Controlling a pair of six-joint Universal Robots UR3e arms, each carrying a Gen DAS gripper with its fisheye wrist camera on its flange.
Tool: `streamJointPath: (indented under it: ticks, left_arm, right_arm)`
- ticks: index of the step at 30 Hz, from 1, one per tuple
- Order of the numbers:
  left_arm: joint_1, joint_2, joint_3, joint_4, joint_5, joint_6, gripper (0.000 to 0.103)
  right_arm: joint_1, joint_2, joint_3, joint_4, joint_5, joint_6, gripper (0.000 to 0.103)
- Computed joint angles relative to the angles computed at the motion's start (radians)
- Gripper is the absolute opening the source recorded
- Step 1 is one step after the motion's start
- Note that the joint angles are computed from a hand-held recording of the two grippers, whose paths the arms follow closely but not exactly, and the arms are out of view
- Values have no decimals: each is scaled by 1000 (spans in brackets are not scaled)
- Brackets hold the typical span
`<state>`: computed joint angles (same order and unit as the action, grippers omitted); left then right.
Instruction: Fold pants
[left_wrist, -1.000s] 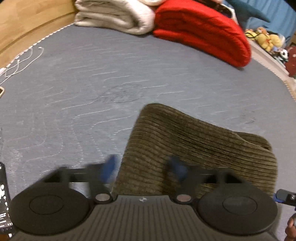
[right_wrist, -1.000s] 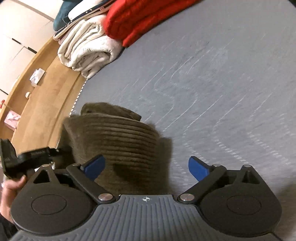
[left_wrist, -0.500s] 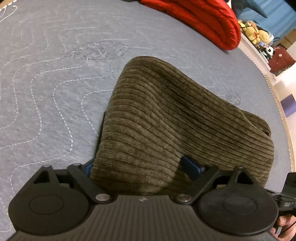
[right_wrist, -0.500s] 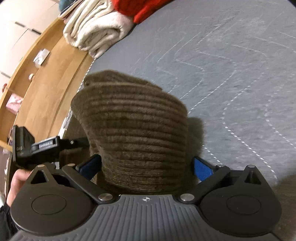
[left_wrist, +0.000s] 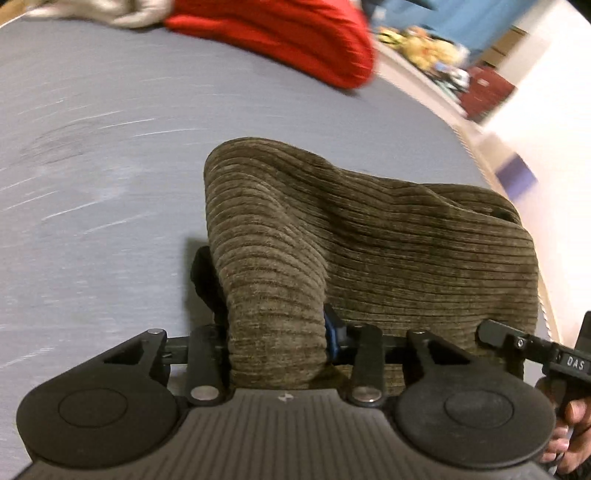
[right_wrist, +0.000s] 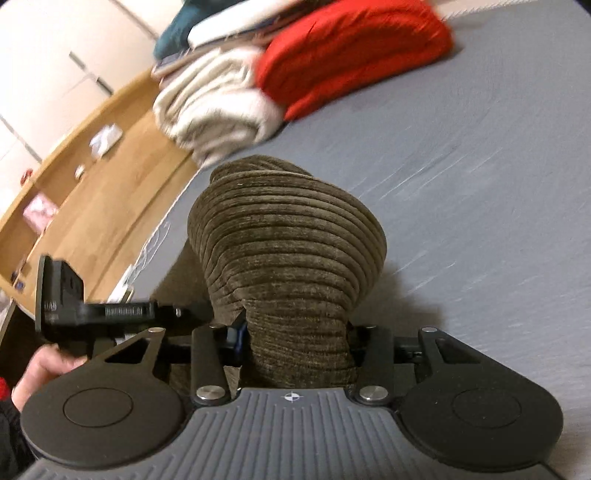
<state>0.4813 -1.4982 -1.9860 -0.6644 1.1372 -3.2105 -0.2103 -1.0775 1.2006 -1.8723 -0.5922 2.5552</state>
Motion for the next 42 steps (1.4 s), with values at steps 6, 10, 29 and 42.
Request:
streamJointPath:
  ticks: [6,10,29,42]
  left_arm:
    - [-216,-129,142,90,0,-125,44]
    - [-291,-206,157,195,-2,-180,52]
    - [-598,-363,317,-74,277,383,34]
    - [-553,-332,287,-54,222,381,35]
  right_arm:
    - [-210,-18,-113,301,35,-243,45]
    - [-287,42,-256,440,43,-337,47]
    - [-221,134,-112,-227,-50,-77,73]
    - [4,491,-485,-492,-483,320,72]
